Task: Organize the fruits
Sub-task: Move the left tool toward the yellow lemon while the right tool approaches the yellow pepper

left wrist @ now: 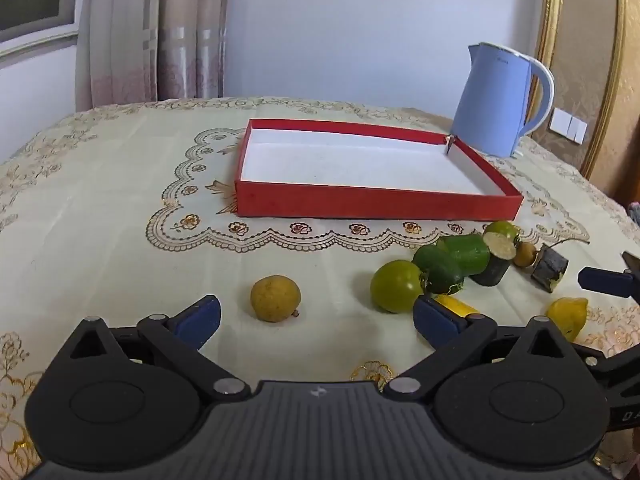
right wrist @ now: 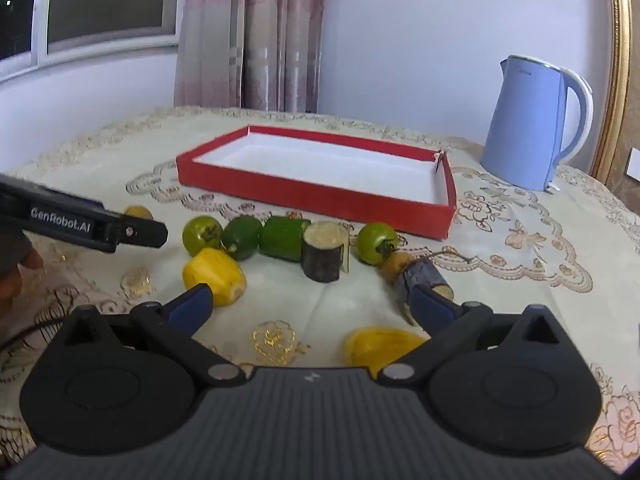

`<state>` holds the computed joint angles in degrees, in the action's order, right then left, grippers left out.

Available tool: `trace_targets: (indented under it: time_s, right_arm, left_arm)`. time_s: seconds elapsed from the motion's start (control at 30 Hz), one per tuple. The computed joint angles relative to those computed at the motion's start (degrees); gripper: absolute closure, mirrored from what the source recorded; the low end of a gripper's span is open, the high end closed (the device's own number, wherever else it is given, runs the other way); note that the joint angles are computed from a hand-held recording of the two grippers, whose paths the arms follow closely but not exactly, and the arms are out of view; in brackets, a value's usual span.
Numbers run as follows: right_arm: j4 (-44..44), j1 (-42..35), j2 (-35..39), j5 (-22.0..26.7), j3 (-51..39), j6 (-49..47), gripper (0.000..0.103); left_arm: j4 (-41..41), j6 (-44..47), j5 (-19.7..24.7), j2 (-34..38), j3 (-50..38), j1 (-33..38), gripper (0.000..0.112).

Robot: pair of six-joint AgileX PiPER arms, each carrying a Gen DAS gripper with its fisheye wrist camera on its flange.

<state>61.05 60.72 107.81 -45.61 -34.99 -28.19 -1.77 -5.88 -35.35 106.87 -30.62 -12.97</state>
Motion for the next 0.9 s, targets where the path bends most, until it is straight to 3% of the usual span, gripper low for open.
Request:
trace_targets:
  time_s: [0.3,0.63,0.77,0.9]
  right_arm:
    - [-4.5,-1.8,-0.4,-0.3,2.4,6.6,0.0]
    - [-4.6,-2.0,-0.1,0.8,2.2,6.0,0.0]
    - [-5.2,-2.1,0.1,0.4,2.7,6.3,0.0]
    - [-2.7,-1.8,0.1,0.0,2.4,4.5,0.006]
  left_arm:
    - [-8.7,14.3,-5.5,1.2,0.4,-1.4,0.01]
    - [-10.2,14.2,-2.8,2.5,-1.8,-1.1,0.017]
    - [-11.6,15.7,-1.8,2.9,-2.6,-1.3,0.03]
    - [-5.6,10.5,1.2,3.4,-3.9,1.3,0.047]
